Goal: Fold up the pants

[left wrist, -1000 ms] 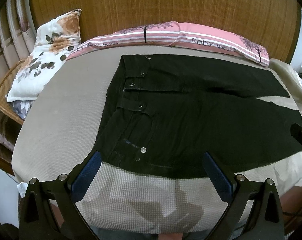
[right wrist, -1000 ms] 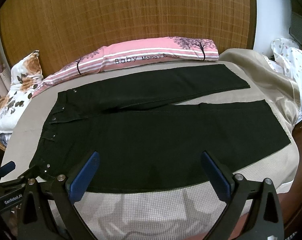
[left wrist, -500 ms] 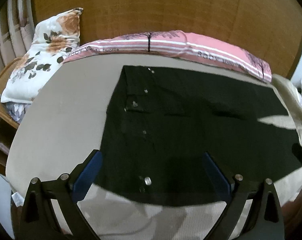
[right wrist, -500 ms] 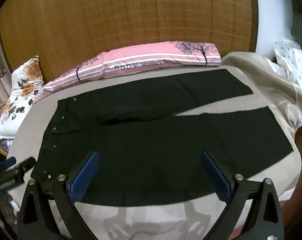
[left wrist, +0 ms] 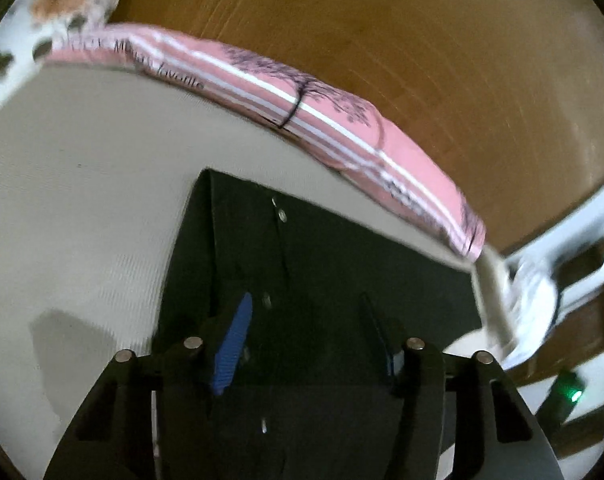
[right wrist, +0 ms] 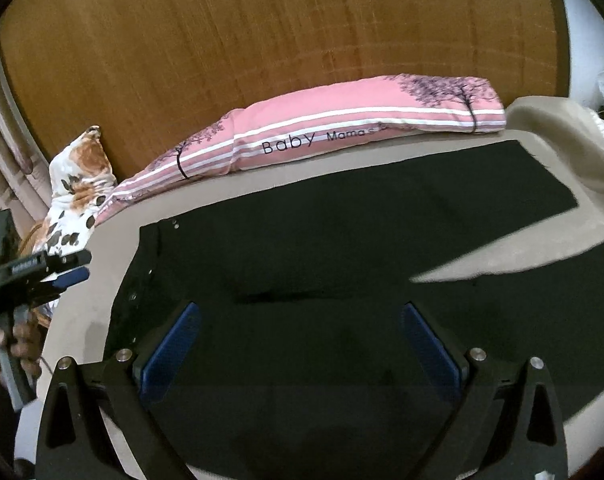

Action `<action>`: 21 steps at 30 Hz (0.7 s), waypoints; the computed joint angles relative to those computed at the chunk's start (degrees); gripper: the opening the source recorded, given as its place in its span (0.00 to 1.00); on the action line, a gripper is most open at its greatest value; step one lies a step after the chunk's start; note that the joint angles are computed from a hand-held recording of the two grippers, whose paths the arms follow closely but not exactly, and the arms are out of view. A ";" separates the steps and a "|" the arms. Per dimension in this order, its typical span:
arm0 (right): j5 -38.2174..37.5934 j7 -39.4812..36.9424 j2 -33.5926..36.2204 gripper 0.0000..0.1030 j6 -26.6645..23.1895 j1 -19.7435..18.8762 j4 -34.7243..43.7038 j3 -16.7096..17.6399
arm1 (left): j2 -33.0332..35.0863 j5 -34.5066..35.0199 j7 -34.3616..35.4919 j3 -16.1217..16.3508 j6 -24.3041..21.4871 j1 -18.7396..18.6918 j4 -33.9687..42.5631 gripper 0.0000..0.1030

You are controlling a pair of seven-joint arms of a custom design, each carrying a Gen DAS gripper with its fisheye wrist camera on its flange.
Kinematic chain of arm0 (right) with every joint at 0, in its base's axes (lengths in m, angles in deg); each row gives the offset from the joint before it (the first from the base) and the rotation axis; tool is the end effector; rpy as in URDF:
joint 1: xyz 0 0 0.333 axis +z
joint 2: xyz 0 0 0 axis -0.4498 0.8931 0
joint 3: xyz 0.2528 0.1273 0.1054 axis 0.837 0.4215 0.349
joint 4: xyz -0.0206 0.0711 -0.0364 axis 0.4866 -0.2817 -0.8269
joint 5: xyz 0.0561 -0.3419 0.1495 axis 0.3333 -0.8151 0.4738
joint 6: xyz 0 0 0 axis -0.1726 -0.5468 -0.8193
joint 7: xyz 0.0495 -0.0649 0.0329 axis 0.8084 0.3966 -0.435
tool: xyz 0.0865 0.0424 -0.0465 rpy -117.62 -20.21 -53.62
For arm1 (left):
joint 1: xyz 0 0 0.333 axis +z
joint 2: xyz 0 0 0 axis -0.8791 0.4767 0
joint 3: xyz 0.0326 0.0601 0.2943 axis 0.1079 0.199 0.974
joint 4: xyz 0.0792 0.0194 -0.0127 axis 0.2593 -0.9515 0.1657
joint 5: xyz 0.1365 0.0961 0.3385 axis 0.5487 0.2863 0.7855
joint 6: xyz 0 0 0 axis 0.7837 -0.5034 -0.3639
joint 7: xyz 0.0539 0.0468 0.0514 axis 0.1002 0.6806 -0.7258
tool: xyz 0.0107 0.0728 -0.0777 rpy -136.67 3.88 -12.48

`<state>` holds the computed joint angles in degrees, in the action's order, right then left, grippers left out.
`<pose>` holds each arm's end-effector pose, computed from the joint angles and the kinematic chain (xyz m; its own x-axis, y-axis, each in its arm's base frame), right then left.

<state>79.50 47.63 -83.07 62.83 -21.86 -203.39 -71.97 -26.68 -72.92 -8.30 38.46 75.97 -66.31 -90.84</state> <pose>0.5168 -0.0503 0.5816 0.3180 -0.9170 -0.2407 -0.7320 -0.0761 -0.6770 0.5089 -0.1224 0.6041 0.3433 -0.7109 0.6138 -0.7068 -0.6259 -0.3297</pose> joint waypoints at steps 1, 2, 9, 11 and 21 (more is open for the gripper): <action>0.24 0.13 1.08 0.97 -0.10 0.22 0.93 0.10 | 1.26 -2.28 1.60 1.20 0.19 -0.21 0.38 0.44; 0.61 0.30 2.78 0.97 -0.08 0.45 2.32 0.38 | 2.49 -4.51 3.14 2.05 0.45 -0.31 0.72 0.41; -1.01 3.55 11.98 0.97 -0.42 -0.60 9.58 4.67 | 10.46 -20.28 14.59 4.42 -1.37 1.93 4.28 0.31; -2.50 5.37 14.44 0.97 -0.75 -0.98 11.67 5.91 | 11.67 -23.16 16.91 4.12 -1.92 2.71 4.85 0.31; -2.29 7.98 22.63 0.97 -2.56 -2.41 21.01 11.07 | 13.87 -24.44 18.61 2.73 -1.96 4.59 6.65 0.31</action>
<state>77.21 55.61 -60.44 60.26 -24.27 -182.37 -60.90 -12.81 -97.36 10.32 41.19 74.01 -61.72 -84.18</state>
